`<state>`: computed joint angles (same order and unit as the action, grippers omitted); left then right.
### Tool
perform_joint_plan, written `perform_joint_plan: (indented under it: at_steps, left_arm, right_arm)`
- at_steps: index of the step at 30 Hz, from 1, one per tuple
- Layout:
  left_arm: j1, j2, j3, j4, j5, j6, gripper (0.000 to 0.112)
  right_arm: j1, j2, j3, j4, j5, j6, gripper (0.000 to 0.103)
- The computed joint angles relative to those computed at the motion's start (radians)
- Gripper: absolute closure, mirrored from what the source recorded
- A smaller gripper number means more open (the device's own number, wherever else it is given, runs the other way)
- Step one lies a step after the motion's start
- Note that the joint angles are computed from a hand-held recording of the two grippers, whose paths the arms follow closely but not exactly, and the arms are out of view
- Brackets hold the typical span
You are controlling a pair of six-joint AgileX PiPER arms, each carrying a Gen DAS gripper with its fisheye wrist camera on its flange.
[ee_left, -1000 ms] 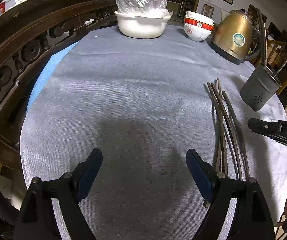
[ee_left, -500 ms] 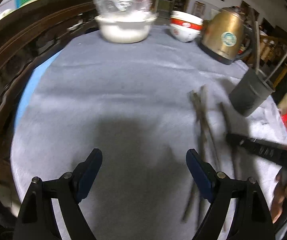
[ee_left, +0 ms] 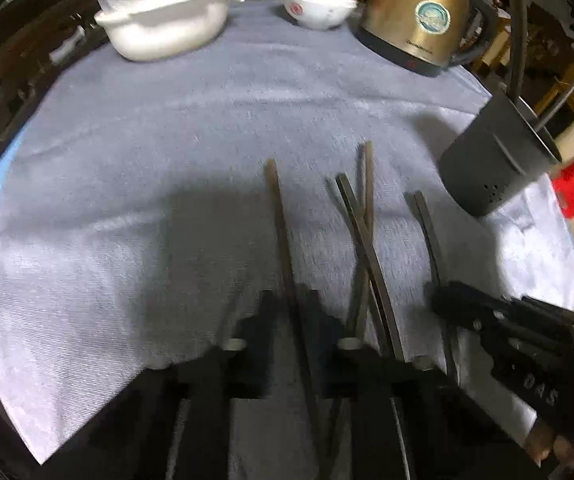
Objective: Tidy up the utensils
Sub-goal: 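Grasp a dark chopstick with the right gripper while the left gripper grasps another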
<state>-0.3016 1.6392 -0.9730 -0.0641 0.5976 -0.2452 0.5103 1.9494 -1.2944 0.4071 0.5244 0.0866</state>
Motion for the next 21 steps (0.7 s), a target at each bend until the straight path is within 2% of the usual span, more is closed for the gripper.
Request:
perform_joint_plan:
  at_steps: [4,7,8,10,11,12,14,17,19,20,21]
  left_arm:
    - [0.078,-0.039,0.057,-0.117,-0.005,0.151,0.105]
    - [0.164,-0.046,0.065,-0.231,0.029,0.274,0.105]
    - [0.192,-0.041,0.056,-0.257,0.051,0.299,0.101]
    - [0.221,-0.037,0.035,-0.248,0.077,0.285,0.083]
    - [0.221,-0.04,0.026,-0.223,0.079,0.25,0.067]
    - [0.225,-0.04,0.019,-0.229,0.079,0.249,0.061]
    - [0.249,-0.009,-0.024,-0.265,0.11,0.289,0.061]
    - [0.23,0.035,-0.072,-0.222,0.13,0.237,0.061]
    - [0.192,0.061,-0.107,-0.128,0.125,0.158,0.076]
    - [0.176,0.07,-0.122,-0.092,0.149,0.145,0.104]
    - [0.175,0.07,-0.123,-0.097,0.147,0.156,0.107]
  right_arm:
    - [-0.003,-0.001,-0.005,0.0,0.018,-0.01,0.093]
    - [-0.001,0.016,-0.046,-0.031,0.063,0.006,0.092]
    - [-0.003,0.026,-0.066,-0.028,0.082,0.004,0.089]
    - [-0.002,0.048,-0.116,-0.053,0.132,0.027,0.089]
    - [0.0,0.052,-0.126,-0.064,0.144,0.036,0.089]
    - [0.005,0.06,-0.154,-0.094,0.167,0.066,0.089]
    - [0.015,0.063,-0.178,-0.137,0.177,0.102,0.089]
    - [0.025,0.097,-0.245,-0.204,0.223,0.179,0.088]
    - [0.031,0.135,-0.291,-0.227,0.249,0.188,0.088]
    - [0.04,0.144,-0.312,-0.266,0.265,0.217,0.088]
    - [0.044,0.149,-0.326,-0.274,0.278,0.22,0.088]
